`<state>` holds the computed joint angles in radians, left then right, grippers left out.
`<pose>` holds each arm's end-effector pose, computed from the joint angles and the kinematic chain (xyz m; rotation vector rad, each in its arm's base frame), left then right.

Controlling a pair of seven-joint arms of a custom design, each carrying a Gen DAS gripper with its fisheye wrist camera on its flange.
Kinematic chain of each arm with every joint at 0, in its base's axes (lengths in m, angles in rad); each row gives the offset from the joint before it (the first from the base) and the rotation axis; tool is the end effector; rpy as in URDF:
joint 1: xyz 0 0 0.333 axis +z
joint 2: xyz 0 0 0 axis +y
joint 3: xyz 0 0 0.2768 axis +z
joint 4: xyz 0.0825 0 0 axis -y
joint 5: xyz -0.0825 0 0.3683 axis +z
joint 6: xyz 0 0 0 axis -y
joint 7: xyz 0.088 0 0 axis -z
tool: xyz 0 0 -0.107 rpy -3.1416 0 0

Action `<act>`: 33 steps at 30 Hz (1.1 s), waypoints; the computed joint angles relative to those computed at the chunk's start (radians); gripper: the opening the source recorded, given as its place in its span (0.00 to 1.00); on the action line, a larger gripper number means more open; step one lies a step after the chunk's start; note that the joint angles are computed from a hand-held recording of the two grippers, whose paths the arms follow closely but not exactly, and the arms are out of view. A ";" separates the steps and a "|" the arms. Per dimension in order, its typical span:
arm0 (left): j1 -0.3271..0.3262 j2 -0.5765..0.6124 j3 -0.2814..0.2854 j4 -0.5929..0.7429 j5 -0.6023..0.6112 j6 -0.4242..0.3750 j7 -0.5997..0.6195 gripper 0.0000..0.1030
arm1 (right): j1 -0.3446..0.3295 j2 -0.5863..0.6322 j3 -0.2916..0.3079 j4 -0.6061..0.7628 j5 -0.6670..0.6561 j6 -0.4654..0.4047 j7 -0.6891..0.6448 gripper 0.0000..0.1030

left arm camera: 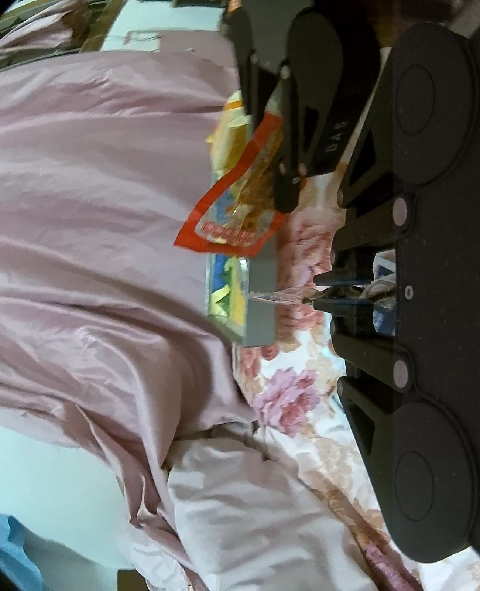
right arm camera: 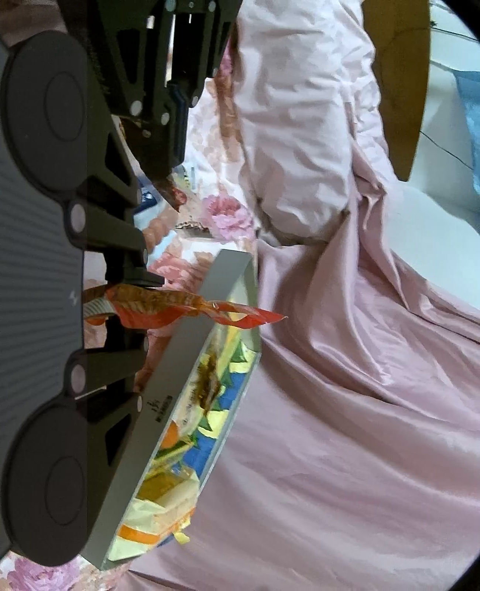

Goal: Organize snacks
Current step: 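Lower the jerky bag and brown snack bag into the grey tray and open both tools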

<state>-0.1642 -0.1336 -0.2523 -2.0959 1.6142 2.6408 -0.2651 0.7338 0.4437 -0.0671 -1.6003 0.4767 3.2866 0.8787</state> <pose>0.4844 -0.2472 0.4979 -1.5021 1.3236 -0.9689 0.5605 0.3927 0.4937 -1.8803 0.6911 -0.8296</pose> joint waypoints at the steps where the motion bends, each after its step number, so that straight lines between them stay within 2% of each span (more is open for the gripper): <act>1: 0.000 0.004 -0.001 0.012 -0.003 -0.006 -0.002 0.06 | -0.016 -0.002 0.020 0.001 0.001 0.008 -0.003 0.16; 7: -0.006 0.069 0.006 0.140 -0.020 -0.032 0.051 0.06 | -0.119 -0.003 0.139 0.028 0.026 0.062 -0.038 0.16; 10: -0.020 0.132 0.014 0.240 -0.017 -0.044 0.096 0.06 | -0.131 0.011 0.147 0.062 0.045 0.090 -0.054 0.16; 16: -0.067 0.305 0.062 0.481 -0.095 -0.021 0.185 0.06 | -0.110 0.058 0.093 0.164 0.128 0.109 -0.059 0.16; 20: -0.107 0.431 0.101 0.655 -0.171 -0.015 0.280 0.06 | -0.060 0.100 -0.003 0.236 0.188 0.089 -0.043 0.16; 23: -0.126 0.521 0.121 0.778 -0.261 -0.016 0.358 0.06 | 0.007 0.143 -0.121 0.291 0.219 0.059 0.009 0.16; 25: -0.140 0.573 0.134 0.848 -0.312 -0.021 0.404 0.06 | 0.070 0.183 -0.238 0.328 0.232 0.028 0.085 0.16; 30: -0.173 0.700 0.165 1.019 -0.421 -0.033 0.529 0.06 | 0.127 0.272 -0.393 0.400 0.198 -0.006 0.229 0.16; 33: -0.184 0.738 0.186 1.064 -0.480 -0.020 0.545 0.06 | 0.128 0.329 -0.452 0.461 0.175 -0.057 0.324 0.16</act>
<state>-0.3486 0.6044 -0.0668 -1.0322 1.1340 2.6210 0.2800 0.8615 0.7729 -0.5189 -1.1389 0.6519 3.2296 1.2022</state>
